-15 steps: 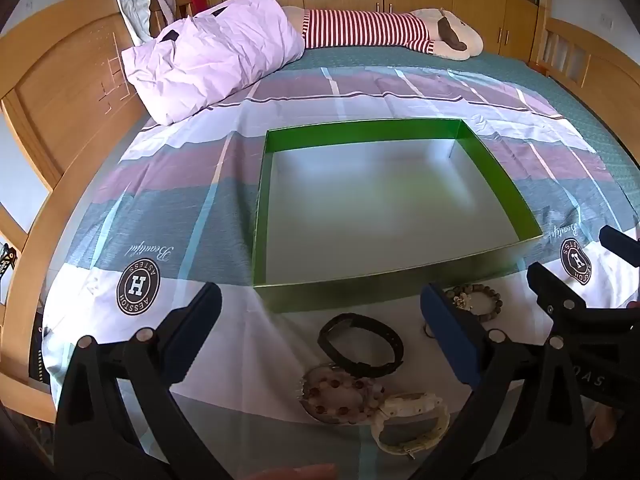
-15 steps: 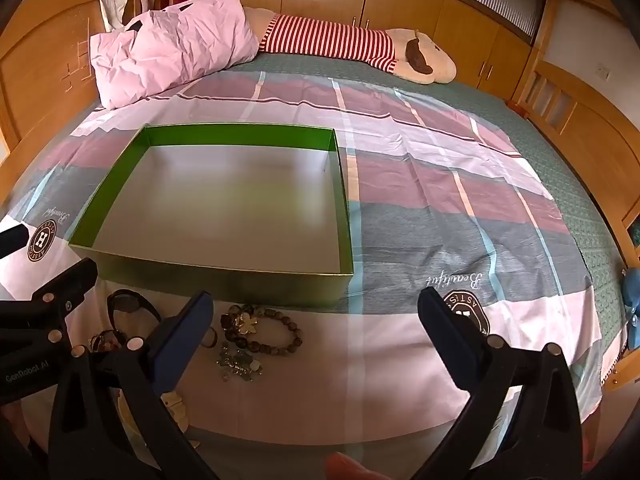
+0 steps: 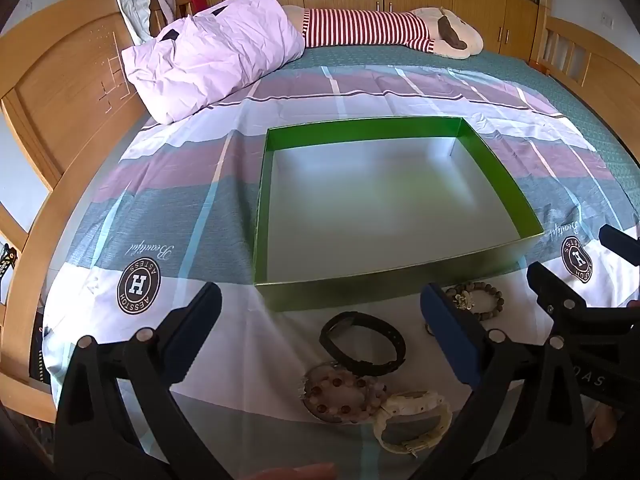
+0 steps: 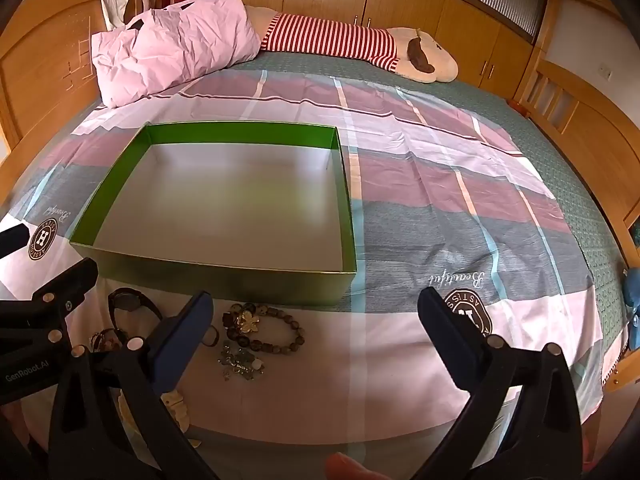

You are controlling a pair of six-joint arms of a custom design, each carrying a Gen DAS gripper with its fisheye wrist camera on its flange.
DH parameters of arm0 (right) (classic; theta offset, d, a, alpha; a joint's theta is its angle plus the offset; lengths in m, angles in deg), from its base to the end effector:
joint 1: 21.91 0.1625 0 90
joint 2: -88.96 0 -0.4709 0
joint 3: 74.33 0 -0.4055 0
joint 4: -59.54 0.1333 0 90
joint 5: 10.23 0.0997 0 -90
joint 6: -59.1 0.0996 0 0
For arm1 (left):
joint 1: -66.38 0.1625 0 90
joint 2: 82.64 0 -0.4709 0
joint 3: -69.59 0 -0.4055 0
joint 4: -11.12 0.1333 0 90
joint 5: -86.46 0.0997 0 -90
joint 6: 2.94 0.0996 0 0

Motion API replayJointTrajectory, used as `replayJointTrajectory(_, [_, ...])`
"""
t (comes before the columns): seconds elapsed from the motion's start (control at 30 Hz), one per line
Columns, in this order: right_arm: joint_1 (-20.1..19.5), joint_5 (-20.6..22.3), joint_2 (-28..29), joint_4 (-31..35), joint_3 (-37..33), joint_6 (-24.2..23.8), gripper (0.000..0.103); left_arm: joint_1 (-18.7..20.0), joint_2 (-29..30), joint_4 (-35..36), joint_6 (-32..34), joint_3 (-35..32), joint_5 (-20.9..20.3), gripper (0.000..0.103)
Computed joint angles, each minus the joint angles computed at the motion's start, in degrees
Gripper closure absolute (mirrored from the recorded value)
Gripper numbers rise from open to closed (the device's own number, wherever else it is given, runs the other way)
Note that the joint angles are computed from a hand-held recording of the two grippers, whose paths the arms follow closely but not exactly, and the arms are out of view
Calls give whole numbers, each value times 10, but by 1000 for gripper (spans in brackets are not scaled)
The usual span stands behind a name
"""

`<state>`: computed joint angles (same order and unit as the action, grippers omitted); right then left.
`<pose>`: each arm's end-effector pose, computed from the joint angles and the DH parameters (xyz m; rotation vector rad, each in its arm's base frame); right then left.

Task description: Organize jewelry

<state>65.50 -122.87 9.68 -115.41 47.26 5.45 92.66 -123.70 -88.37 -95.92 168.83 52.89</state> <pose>0.0712 -0.5268 0.3521 0.8615 -2.2370 0.5972 -0.4362 -0.4566 0.0160 -0.0352 2.0491 -0.8645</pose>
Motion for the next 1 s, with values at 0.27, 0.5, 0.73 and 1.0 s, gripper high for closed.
replayJointTrajectory(0.27, [1,0,-1,-1,2,0,1,3,1,-7,3,5,1,2])
replayJointTrajectory(0.5, [1,-1,-1,0,2,1,1,4,2,-6,3,4,1,2])
replayJointTrajectory(0.73, [1,-1,-1,0,2,0,1,4,2,-4,2,4,0,2])
replayJointTrajectory(1.0, [0,-1,0,-3,5,1,1,1,-1,10,-7,7,-6,2])
